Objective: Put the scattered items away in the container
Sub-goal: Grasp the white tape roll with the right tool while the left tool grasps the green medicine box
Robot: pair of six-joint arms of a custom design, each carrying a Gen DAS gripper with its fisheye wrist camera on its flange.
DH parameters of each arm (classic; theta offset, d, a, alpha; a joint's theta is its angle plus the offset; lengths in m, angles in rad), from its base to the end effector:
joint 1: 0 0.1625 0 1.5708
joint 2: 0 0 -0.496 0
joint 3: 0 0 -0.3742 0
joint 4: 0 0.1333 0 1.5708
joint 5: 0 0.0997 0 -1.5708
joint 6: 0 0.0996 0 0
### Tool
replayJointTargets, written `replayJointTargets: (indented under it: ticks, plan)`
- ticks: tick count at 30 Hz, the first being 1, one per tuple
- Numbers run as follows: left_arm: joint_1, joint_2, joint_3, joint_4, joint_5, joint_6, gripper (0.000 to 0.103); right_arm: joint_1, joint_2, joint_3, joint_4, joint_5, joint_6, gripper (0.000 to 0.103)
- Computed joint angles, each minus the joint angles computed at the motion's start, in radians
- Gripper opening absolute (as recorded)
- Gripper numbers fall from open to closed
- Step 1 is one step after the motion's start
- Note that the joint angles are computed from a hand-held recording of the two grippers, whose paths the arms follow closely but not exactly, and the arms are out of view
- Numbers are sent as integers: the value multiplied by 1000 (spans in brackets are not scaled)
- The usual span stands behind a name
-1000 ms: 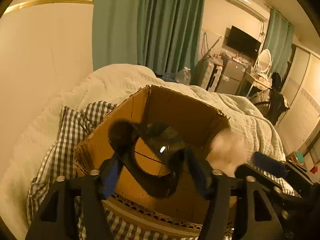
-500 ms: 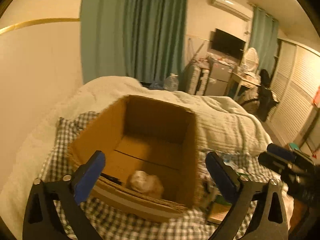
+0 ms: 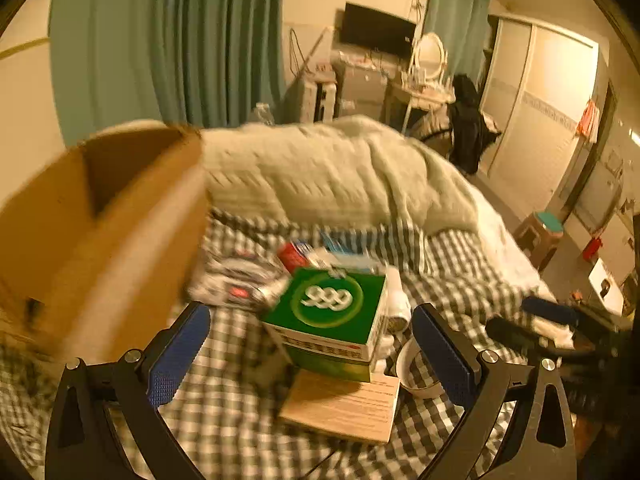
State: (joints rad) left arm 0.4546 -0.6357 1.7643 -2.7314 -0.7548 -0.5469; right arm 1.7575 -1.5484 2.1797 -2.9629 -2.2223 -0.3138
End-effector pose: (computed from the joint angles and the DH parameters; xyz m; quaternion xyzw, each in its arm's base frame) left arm -0.5035 -0.4752 0.0538 0.2516 0.8827 -0.3031 0.2564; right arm 0.1533 -0.4188 0.4489 0.1027 -0.8817 0.3322 0.3189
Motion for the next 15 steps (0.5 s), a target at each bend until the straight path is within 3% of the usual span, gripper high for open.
replayJointTargets:
  ticks: [6,10,15]
  plan:
    - [37,58,11,-48,-23,18,103,-157,-17,52,31,148,105,68]
    - [59,67,28,-117,-54,42,103,-203,-5,66,16,196,132,68]
    - [100,97,28,-271,-120,159,103,-238,10,65,33,243,173,64]
